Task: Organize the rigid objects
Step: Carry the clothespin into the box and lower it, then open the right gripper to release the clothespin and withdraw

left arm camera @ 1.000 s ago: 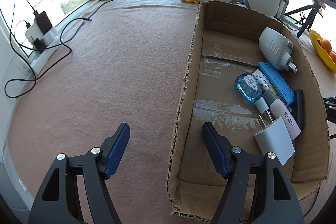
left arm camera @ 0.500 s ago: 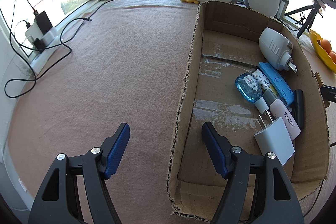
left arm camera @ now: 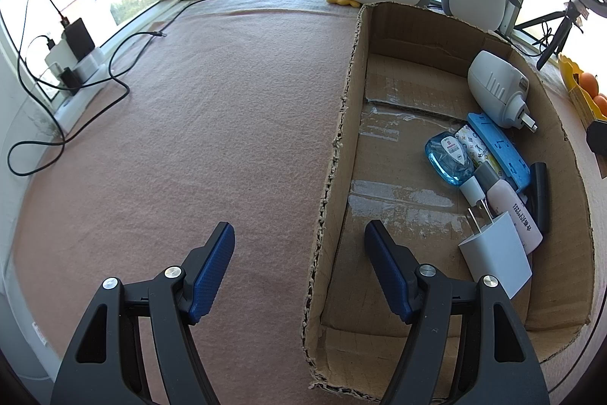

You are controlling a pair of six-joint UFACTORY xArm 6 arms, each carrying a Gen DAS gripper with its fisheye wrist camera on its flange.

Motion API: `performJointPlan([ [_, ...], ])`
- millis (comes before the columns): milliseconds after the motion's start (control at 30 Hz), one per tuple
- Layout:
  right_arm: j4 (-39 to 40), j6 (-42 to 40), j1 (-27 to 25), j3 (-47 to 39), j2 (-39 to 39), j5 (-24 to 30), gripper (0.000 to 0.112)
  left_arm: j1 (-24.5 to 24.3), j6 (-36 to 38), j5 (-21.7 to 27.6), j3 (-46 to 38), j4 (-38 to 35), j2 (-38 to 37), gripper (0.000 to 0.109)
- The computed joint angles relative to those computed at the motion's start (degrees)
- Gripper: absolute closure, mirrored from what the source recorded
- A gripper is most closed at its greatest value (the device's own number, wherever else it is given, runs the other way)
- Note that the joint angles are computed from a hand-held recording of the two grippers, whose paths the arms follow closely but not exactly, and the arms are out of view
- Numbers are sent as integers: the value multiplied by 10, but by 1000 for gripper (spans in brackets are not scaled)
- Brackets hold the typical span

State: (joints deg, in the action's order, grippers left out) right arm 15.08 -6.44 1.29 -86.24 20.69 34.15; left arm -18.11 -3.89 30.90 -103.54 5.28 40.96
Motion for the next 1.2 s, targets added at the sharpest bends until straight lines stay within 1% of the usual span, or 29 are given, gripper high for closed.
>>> performJointPlan([
  [300, 3, -2, 17, -41, 34, 17, 101, 0, 0, 0, 0, -1, 0, 36],
  [567, -4, 6, 19, -74, 66, 37, 101, 0, -1, 0, -1, -1, 1, 36],
  [900, -14, 6, 22, -83, 77, 38, 101, 0, 0, -1, -1, -1, 1, 36],
  [933, -13, 5, 22, -84, 78, 38, 100, 0, 0, -1, -1, -1, 1, 36],
  [1000, -10, 3, 22, -81, 76, 35, 92, 0, 0, -1, 0, -1, 1, 36],
  [1033, -11, 3, 22, -77, 74, 30, 85, 0, 0, -1, 0, -1, 1, 36],
  [1067, -13, 3, 22, -74, 71, 24, 80, 0, 0, -1, 0, -1, 1, 36],
  [1200, -8, 0, 22, -71, 67, 19, 78, 0, 0, -1, 0, -1, 1, 36],
])
